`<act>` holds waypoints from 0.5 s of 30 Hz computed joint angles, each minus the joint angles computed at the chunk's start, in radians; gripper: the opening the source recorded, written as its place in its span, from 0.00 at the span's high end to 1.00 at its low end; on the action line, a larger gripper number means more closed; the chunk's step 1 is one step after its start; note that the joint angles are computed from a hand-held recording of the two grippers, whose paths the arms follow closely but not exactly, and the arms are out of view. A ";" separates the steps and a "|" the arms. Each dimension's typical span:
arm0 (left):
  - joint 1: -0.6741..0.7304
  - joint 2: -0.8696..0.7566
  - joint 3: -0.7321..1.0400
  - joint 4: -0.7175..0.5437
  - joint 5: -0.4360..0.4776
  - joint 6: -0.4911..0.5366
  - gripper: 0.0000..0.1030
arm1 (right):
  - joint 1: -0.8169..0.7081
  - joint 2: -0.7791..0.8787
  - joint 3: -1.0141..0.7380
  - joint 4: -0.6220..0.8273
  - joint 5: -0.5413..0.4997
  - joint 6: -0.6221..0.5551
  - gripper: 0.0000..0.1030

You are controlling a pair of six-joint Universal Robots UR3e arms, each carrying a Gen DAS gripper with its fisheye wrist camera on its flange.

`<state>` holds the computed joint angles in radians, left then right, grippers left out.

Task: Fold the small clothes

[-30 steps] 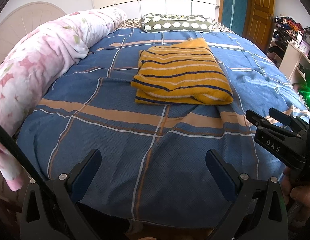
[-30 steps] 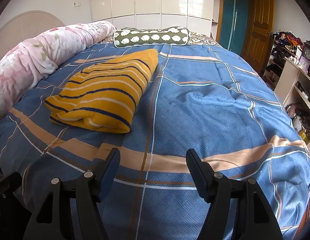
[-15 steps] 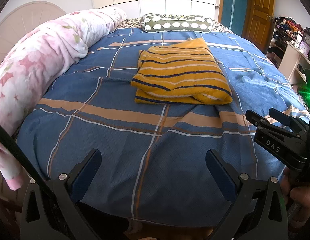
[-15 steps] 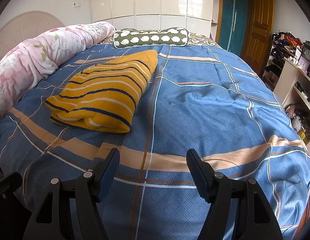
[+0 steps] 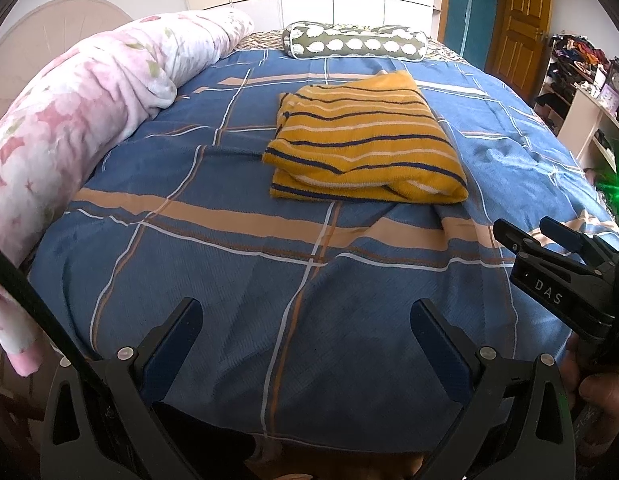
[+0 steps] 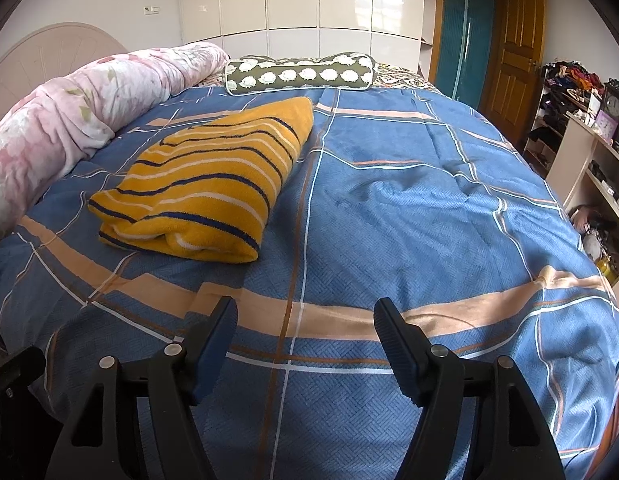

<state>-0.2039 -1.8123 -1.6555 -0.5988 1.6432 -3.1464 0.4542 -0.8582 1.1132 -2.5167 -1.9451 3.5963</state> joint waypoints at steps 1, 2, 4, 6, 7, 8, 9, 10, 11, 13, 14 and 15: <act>0.002 -0.001 0.000 -0.002 -0.002 -0.001 0.00 | 0.003 0.003 -0.003 0.003 -0.003 0.004 0.27; 0.007 -0.003 0.001 -0.004 -0.007 0.003 0.00 | 0.004 0.005 -0.004 0.003 -0.003 0.005 0.27; 0.008 -0.005 0.002 -0.007 -0.008 -0.001 0.00 | 0.006 0.008 -0.005 0.006 -0.004 0.008 0.27; 0.011 -0.006 0.002 -0.009 -0.012 0.000 0.00 | 0.006 0.011 -0.007 0.008 -0.003 0.009 0.27; 0.017 -0.007 0.002 -0.009 -0.017 0.005 0.00 | 0.010 0.014 -0.012 0.013 -0.006 0.014 0.27; 0.018 -0.007 0.001 -0.010 -0.018 0.005 0.00 | 0.011 0.015 -0.013 0.014 -0.007 0.016 0.27; 0.018 -0.009 0.001 -0.011 -0.019 0.004 0.00 | 0.011 0.015 -0.013 0.014 -0.007 0.015 0.26; 0.019 -0.009 0.001 -0.012 -0.020 0.004 0.00 | 0.011 0.015 -0.013 0.014 -0.007 0.015 0.26; 0.023 -0.009 0.000 -0.012 -0.024 0.007 0.00 | 0.011 0.017 -0.015 0.015 -0.007 0.016 0.26; 0.025 -0.011 0.000 -0.015 -0.027 0.007 0.00 | 0.013 0.020 -0.016 0.017 -0.008 0.018 0.26; 0.029 -0.011 0.000 -0.015 -0.029 0.009 0.00 | 0.013 0.021 -0.016 0.017 -0.008 0.019 0.26; 0.029 -0.011 -0.001 -0.015 -0.029 0.008 0.00 | 0.014 0.022 -0.017 0.017 -0.008 0.021 0.26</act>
<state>-0.1748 -1.8238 -1.6566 -0.6137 1.6140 -3.1380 0.4681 -0.8360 1.0966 -2.4998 -1.9536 3.6169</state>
